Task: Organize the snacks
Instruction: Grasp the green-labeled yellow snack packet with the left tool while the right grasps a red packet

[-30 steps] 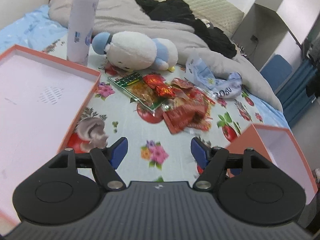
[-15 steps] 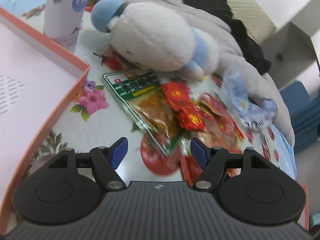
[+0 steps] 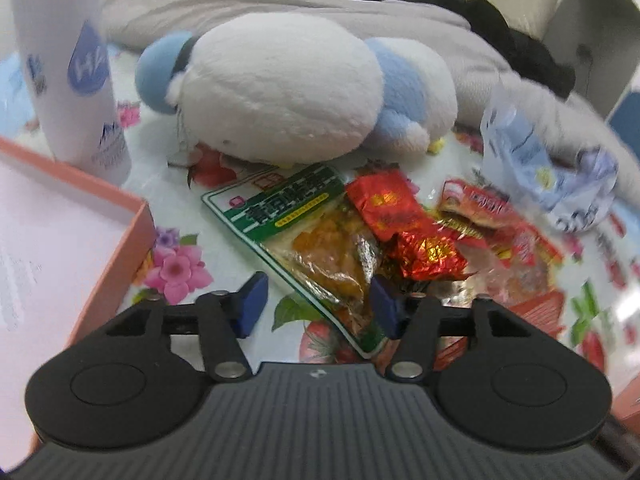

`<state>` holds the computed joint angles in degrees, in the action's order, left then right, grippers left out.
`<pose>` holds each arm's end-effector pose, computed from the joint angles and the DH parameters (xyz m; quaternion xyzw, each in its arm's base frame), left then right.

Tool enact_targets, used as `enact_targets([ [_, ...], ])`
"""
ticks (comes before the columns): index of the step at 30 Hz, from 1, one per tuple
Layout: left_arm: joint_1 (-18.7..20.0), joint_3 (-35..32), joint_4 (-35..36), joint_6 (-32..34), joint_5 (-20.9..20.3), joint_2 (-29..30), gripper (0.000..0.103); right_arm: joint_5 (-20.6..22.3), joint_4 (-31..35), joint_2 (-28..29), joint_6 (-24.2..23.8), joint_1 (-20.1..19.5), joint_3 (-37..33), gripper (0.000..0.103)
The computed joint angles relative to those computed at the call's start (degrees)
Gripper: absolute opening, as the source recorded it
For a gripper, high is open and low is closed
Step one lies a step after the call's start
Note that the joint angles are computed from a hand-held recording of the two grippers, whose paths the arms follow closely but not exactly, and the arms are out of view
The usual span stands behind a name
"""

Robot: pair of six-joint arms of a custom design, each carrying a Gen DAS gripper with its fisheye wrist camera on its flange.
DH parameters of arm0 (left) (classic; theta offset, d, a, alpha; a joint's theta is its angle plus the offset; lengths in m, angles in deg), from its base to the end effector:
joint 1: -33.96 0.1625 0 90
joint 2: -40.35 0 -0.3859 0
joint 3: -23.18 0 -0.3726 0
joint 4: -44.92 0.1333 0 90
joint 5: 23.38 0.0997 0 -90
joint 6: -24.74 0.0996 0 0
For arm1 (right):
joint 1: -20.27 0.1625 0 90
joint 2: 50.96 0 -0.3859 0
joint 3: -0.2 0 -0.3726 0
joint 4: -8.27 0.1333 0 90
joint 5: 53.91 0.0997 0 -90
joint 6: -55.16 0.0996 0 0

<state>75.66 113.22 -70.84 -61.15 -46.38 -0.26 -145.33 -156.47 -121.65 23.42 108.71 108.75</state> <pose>-0.3065 -0.5744 0.0550 -0.1558 0.8091 -0.4310 0.3678 0.1155 -0.5646 0.2782 0.2432 -0.9169 0.2997 0.1019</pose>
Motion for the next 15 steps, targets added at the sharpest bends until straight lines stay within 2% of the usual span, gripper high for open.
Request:
enact_targets([
  [1,-0.08,-0.76,0.64,0.58,-0.03,0.55,0.045,-0.57,-0.17,0.14,-0.61,0.37,-0.02,0.036],
  [2,-0.10,-0.42,-1.12,1.03,-0.38,0.52,0.042,-0.77,-0.04,0.26,-1.09,0.57,-0.17,0.036],
  [4,0.20,1.55,-9.21,5.44,-0.86,0.33,0.034,-0.76,1.27,0.23,-0.64,0.54,-0.72,0.032],
  [10,-0.67,4.14,-15.44,8.87,-1.52,-0.32,0.026,0.03,3.87,-2.24,-0.43,-0.38,-0.16,0.030],
  [15,-3.16,5.75,-12.92,6.20,-2.17,-1.12,0.023,0.72,7.32,-6.55,-1.51,-1.62,2.13,0.030],
])
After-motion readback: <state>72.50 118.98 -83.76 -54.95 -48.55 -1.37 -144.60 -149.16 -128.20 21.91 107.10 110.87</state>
